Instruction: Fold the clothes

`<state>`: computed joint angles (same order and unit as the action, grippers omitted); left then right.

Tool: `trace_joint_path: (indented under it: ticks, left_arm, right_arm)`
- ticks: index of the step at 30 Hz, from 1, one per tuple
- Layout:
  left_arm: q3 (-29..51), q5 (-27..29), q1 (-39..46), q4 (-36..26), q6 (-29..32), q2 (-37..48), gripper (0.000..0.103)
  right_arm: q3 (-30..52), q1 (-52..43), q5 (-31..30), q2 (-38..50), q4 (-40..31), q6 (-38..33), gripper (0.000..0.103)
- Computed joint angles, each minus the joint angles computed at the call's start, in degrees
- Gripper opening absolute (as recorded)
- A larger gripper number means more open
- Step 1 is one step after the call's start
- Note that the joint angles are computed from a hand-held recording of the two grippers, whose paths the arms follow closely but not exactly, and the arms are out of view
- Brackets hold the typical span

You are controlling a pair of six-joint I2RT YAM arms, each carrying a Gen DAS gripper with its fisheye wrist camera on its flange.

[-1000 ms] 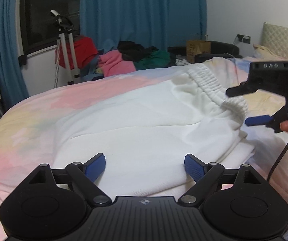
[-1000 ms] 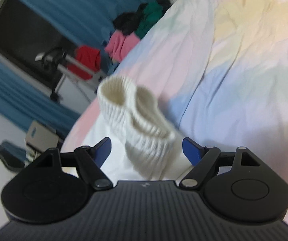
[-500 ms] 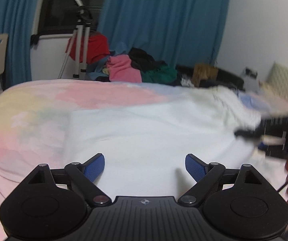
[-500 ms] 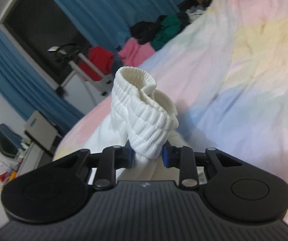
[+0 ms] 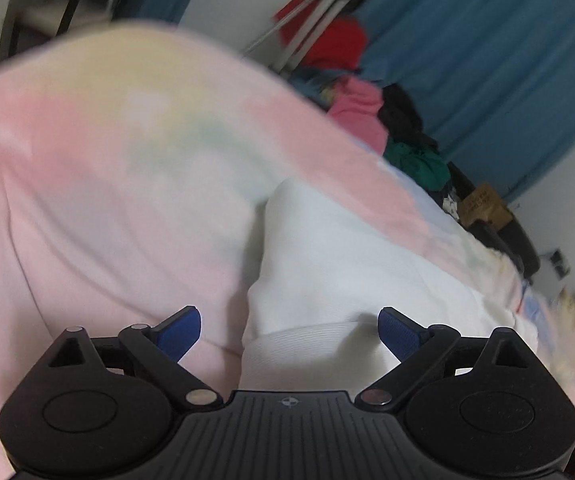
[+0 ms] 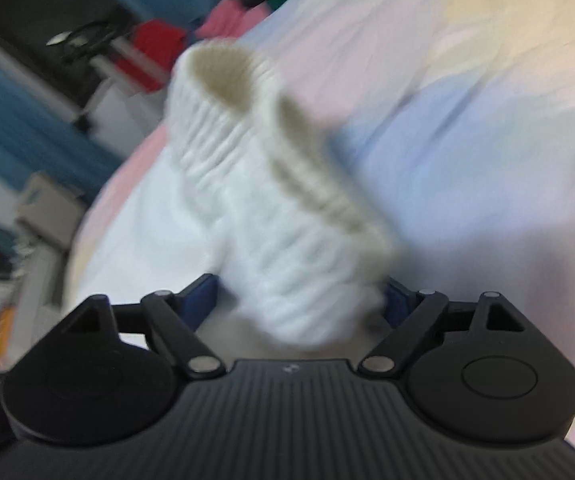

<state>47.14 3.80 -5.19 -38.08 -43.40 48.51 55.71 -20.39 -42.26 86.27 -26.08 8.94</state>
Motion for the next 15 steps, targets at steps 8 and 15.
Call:
trace_joint_path:
  ticks: [8,15]
  left_arm:
    - [-4.55,20.09,11.93,2.25,2.52,2.08,0.092]
    - [-3.92,22.08,14.60,-2.08,6.51,-2.10,0.059]
  right_arm:
    - [0.01,4.13,4.29,-2.41,-2.35,-9.26,0.067]
    - [-1.43,2.96,3.62,-12.42,-3.09,-6.93,0.031]
